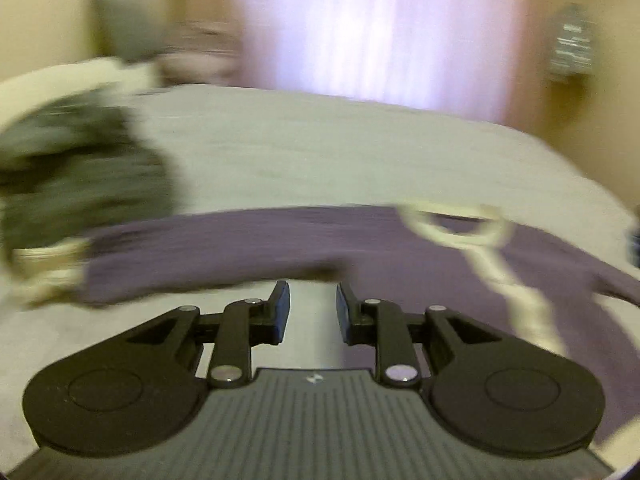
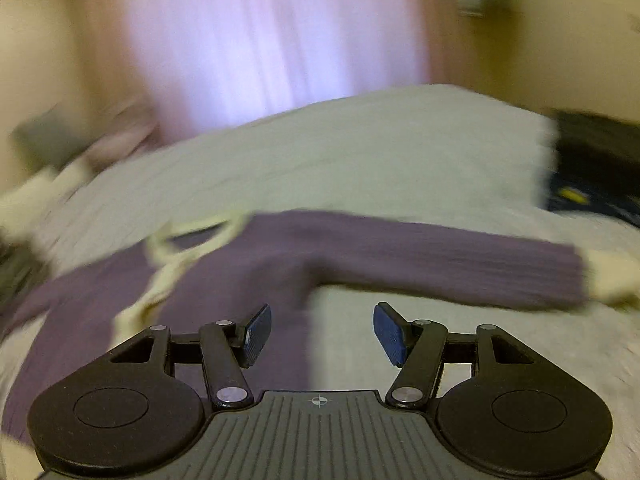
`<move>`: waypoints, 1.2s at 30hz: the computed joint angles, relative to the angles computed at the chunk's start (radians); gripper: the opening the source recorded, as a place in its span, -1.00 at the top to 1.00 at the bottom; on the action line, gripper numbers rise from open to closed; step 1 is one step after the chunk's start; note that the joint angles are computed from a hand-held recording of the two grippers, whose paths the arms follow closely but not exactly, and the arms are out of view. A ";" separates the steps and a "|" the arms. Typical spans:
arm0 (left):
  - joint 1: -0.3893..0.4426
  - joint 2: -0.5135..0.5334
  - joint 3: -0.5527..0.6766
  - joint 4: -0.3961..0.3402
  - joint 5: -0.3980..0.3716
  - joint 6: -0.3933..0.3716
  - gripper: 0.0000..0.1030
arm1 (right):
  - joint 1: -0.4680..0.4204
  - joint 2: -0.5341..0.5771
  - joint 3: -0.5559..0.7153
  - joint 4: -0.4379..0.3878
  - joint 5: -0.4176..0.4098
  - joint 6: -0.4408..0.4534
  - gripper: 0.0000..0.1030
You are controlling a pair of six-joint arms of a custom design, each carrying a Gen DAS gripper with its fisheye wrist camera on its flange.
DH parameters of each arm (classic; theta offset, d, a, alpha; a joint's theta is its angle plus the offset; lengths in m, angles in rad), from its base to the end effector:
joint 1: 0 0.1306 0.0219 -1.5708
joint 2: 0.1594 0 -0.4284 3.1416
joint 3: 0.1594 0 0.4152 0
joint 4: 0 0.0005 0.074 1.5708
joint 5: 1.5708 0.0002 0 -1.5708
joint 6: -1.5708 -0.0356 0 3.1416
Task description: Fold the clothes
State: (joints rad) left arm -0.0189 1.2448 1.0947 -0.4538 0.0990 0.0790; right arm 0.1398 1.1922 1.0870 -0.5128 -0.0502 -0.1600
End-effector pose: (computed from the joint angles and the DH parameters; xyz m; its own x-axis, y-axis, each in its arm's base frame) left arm 0.4512 -0.0126 0.4287 -0.5739 -0.0677 -0.8161 0.0551 0.9911 -0.1209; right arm 0.4264 0.0613 0.4415 -0.5951 0.0770 -0.8000 -0.0859 0.9836 0.1586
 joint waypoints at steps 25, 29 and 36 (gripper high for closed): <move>-0.324 -0.378 -0.115 -0.472 -0.264 0.216 0.11 | 0.357 -0.281 -0.089 -0.428 0.379 -0.225 -0.18; -0.394 -0.399 -0.092 -0.520 -0.331 0.236 -0.04 | 0.434 -0.289 -0.055 -0.478 0.447 -0.252 -0.18; -0.497 -0.433 -0.103 -0.581 -0.388 0.265 -0.04 | 0.555 -0.293 -0.048 -0.574 0.491 -0.376 -0.18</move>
State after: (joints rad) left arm -0.5155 0.8115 0.9917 -1.0351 -0.2890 0.3436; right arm 0.6951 0.8996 1.0389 -1.0867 0.4411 -0.5362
